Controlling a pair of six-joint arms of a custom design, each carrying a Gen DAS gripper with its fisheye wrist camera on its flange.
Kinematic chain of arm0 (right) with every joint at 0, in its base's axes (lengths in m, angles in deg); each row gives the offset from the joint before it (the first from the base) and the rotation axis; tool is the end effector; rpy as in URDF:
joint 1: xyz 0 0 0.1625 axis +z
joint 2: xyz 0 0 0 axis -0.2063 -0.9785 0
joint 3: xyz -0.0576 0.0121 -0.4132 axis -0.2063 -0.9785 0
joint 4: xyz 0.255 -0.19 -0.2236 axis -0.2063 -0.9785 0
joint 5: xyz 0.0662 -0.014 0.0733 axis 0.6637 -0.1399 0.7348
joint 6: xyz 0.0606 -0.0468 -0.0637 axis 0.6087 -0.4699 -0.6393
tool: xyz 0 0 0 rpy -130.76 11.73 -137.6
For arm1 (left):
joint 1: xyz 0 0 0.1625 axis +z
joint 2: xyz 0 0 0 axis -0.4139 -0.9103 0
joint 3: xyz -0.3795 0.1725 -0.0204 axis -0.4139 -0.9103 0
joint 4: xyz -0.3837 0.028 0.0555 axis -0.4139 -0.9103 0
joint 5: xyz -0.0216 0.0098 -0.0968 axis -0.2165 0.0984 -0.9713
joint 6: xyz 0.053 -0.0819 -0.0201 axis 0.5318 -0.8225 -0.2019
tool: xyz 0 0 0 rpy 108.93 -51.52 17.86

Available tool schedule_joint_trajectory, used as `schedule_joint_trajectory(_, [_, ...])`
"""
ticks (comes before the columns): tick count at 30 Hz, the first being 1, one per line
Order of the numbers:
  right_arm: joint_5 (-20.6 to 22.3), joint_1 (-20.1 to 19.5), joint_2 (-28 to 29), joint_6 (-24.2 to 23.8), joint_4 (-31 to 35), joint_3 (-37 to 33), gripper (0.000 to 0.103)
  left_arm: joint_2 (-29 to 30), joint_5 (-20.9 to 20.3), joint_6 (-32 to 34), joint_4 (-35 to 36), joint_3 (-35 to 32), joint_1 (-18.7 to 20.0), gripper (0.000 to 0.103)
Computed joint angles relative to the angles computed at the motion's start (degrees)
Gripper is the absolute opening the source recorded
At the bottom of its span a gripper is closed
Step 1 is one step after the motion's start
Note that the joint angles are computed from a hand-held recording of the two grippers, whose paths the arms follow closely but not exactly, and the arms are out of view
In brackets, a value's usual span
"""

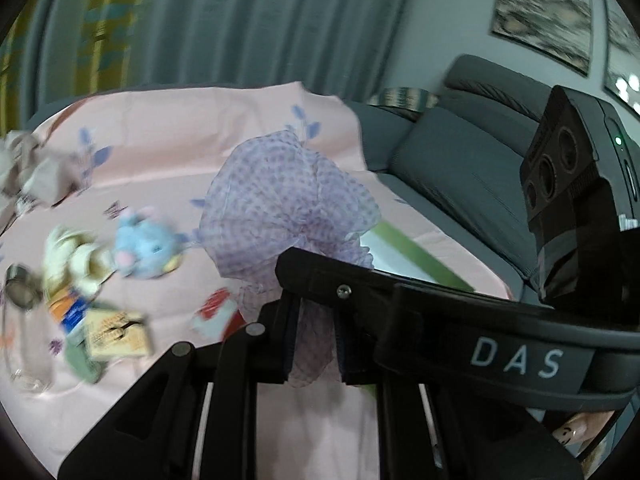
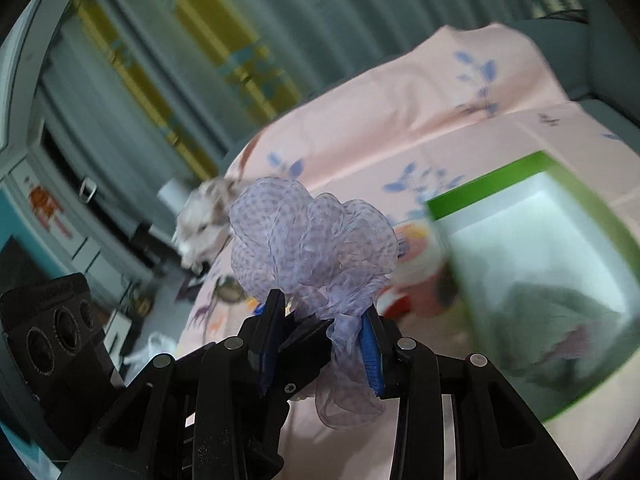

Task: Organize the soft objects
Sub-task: 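Carry the lavender bath puff with the right gripper over the green box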

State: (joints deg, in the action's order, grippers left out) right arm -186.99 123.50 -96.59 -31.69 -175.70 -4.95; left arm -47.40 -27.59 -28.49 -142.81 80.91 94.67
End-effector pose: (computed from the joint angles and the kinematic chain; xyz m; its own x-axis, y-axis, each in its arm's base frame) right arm 0.3819 -0.7232 0.0492 -0.9610 -0.0035 0.2767 -0.2237 0.5984 -0.7693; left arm -0.1268 -0.7689 0.2737 -0.6579 0.6708 -0.3422 0.7445 0.5111 -0.4295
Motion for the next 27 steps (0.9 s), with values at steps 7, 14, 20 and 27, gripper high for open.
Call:
schedule_joint_trajectory(7, [-2.04, -2.18, -5.2, 3.96, -11.38, 9.77, 0.039, 3.62, -1.3, 2.43, 3.16, -2.17, -2.6, 0.012])
schedule_joint_trajectory(14, [-4.03, -4.41, -7.91, 9.26, -15.52, 14.73, 0.039, 8.2, -1.88, 2.0, 8.93, -6.6, -3.6, 0.013])
schedule_joint_trajectory(20, [-6.19, -6.11, -8.96, 13.93, -15.02, 16.65, 0.039, 11.54, -0.45, 0.6, 13.09, -9.72, -4.13, 0.013])
schedule_joint_trajectory(27, [-8.79, -7.21, -9.26, 18.08, -11.72, 16.27, 0.039, 14.49, 0.77, -1.38, 17.68, -13.67, -4.0, 0.013])
